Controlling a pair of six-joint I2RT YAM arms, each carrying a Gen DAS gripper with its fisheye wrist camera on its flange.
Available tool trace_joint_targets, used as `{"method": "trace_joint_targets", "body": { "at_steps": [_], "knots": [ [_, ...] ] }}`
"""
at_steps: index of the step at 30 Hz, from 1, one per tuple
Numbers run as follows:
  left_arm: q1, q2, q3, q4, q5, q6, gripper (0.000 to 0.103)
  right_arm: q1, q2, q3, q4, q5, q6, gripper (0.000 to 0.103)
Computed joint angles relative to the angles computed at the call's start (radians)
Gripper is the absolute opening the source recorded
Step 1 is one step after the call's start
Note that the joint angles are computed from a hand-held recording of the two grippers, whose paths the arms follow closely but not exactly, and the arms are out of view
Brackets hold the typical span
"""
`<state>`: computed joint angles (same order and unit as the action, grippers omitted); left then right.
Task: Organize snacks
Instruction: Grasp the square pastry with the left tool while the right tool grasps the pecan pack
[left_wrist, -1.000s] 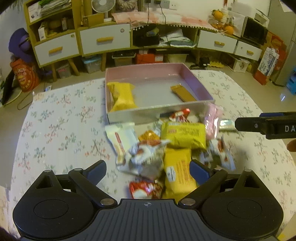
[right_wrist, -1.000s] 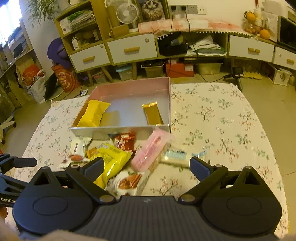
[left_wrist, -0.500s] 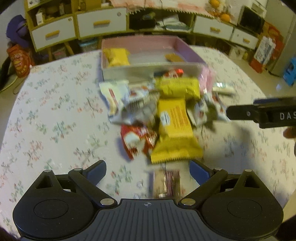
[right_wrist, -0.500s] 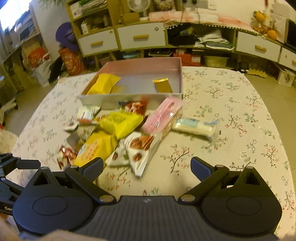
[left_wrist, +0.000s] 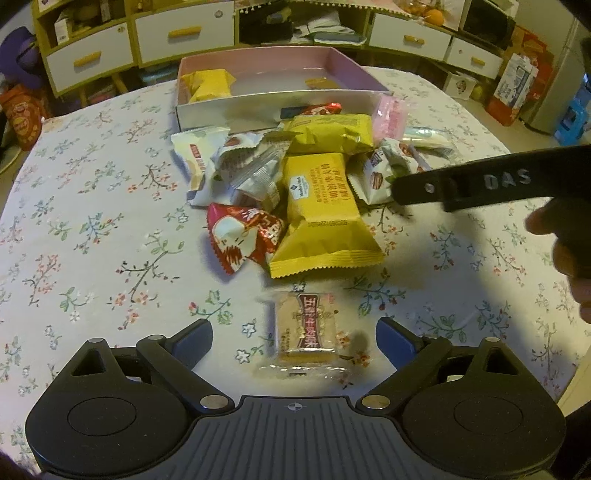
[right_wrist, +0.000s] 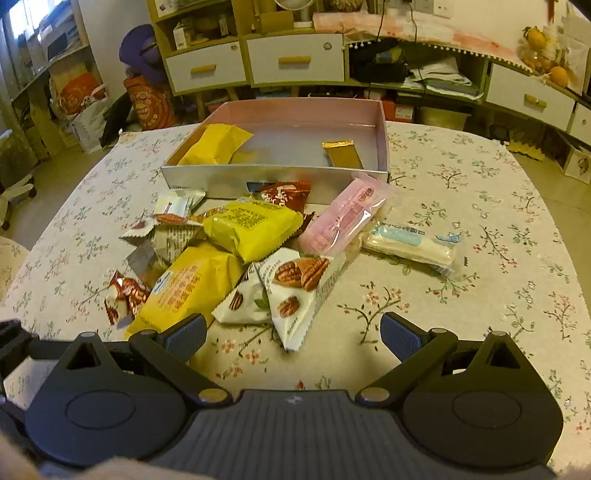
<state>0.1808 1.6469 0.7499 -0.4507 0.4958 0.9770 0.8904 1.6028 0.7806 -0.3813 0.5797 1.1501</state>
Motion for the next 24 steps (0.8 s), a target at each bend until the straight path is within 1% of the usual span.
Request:
{"method": "trace_joint_targets", "body": {
  "at_steps": [3,5,6,8,11,14,18,20,24],
  "knots": [
    [-0.006,0.002,0.004,-0.012,0.006,0.0,0.085,-0.024,0.007,-0.004,0.034,-0.005,-0.01,0.1],
    [-0.013,0.002,0.001,-0.01,0.005,-0.002,0.076,-0.037,0.014,-0.004,0.048,-0.007,-0.011,0.099],
    [-0.018,0.002,0.001,-0.009,0.001,-0.003,0.073,-0.041,0.02,-0.001,0.05,-0.007,-0.01,0.099],
    [-0.025,0.008,0.003,-0.011,-0.005,-0.006,0.063,-0.051,0.029,0.001,0.059,-0.011,-0.013,0.097],
    [-0.032,0.021,0.013,-0.022,-0.009,-0.006,0.053,-0.065,0.042,0.003,0.071,-0.021,-0.02,0.094],
    [-0.034,0.019,0.011,-0.022,-0.01,-0.004,0.046,-0.071,0.055,0.008,0.075,-0.028,-0.019,0.09],
    [-0.037,0.02,0.014,-0.02,-0.012,-0.008,0.04,-0.076,0.058,0.005,0.087,-0.038,-0.022,0.084],
    [-0.039,0.02,0.016,-0.02,-0.013,-0.008,0.035,-0.078,0.057,0.002,0.095,-0.046,-0.026,0.078],
    [-0.037,0.021,0.017,-0.021,-0.012,-0.005,0.033,-0.083,0.06,0.006,0.098,-0.055,-0.033,0.07]
  ]
}}
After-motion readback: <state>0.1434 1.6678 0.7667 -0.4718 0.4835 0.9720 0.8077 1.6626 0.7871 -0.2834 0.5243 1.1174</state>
